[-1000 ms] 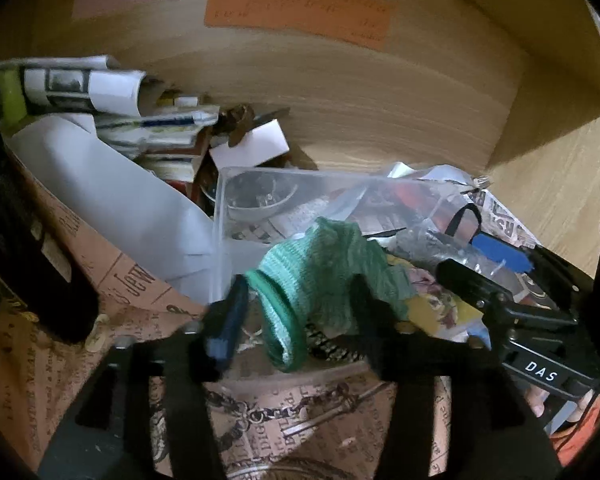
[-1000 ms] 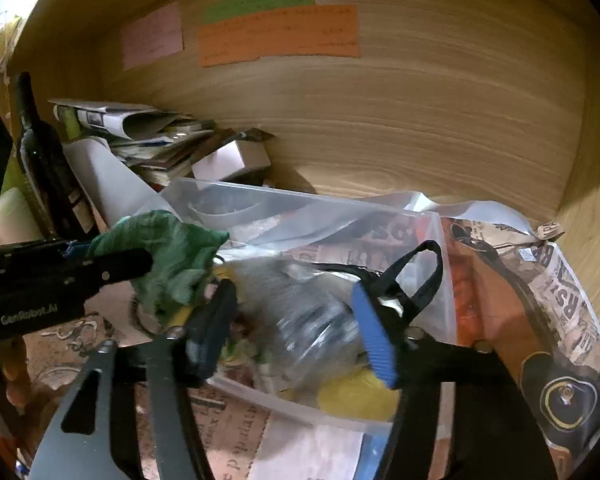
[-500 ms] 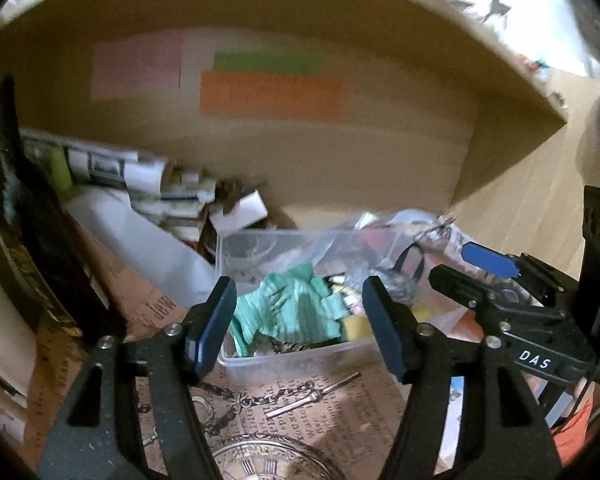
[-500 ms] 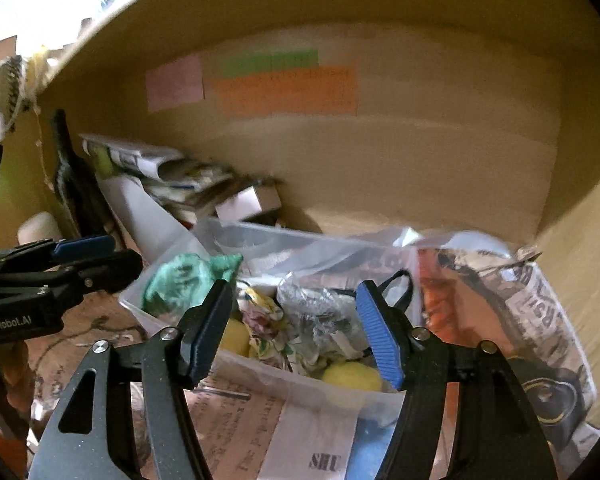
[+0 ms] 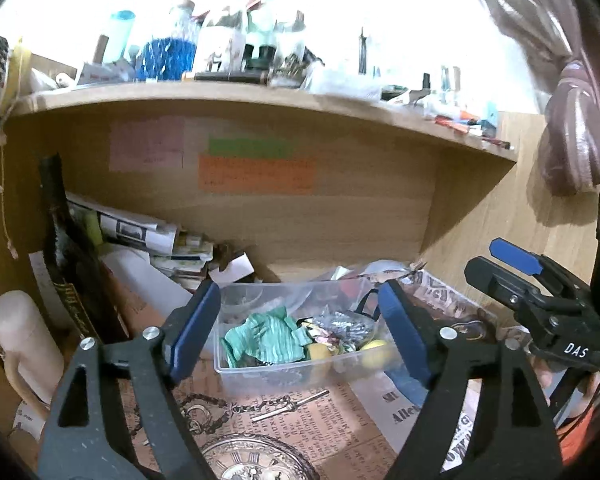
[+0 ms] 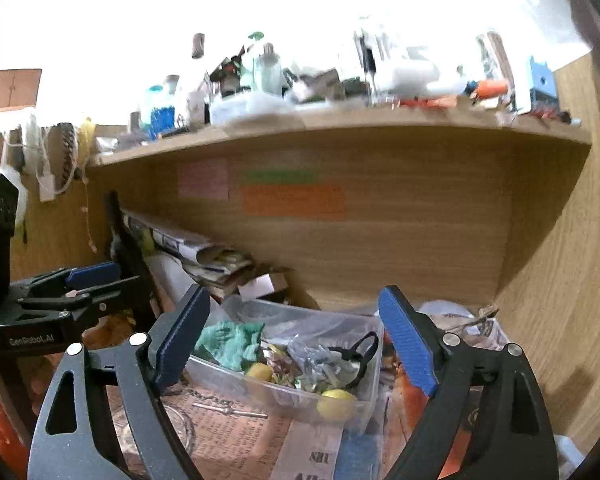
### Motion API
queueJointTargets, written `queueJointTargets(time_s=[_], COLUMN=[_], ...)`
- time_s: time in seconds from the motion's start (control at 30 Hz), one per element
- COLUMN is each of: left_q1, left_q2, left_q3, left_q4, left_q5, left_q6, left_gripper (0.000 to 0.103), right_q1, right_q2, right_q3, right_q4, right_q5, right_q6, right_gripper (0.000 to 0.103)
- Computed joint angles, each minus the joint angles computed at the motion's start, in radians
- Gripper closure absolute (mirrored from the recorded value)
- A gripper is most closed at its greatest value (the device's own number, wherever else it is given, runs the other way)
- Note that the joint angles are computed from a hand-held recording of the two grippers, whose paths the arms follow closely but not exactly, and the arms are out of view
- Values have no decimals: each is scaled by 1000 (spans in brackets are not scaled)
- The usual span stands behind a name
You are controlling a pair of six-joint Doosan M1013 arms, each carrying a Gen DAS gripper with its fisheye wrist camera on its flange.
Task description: Organize soft objects
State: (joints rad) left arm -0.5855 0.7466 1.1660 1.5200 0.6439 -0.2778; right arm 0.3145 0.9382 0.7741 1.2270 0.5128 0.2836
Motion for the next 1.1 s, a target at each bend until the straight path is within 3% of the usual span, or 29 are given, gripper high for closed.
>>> queueJointTargets(time_s=[0.1,0.2,1.1], left_q1=[-8,-21,-28], left_q2=[-5,-8,-8], left_q3=[13,25,30], left_q4=[37,77,72], left_q5=[19,65,80], left_q6=[-34,-77,-61], left_gripper=[13,2,0], right_q1=[-2,-3,-4], right_q2=[-17,-31,-48], right_q3=[36,66,99], right_q4=[73,146,146], right_q5=[-11,-23,-25], right_q6=[-71,-139,-132], right_gripper=[3,0,0])
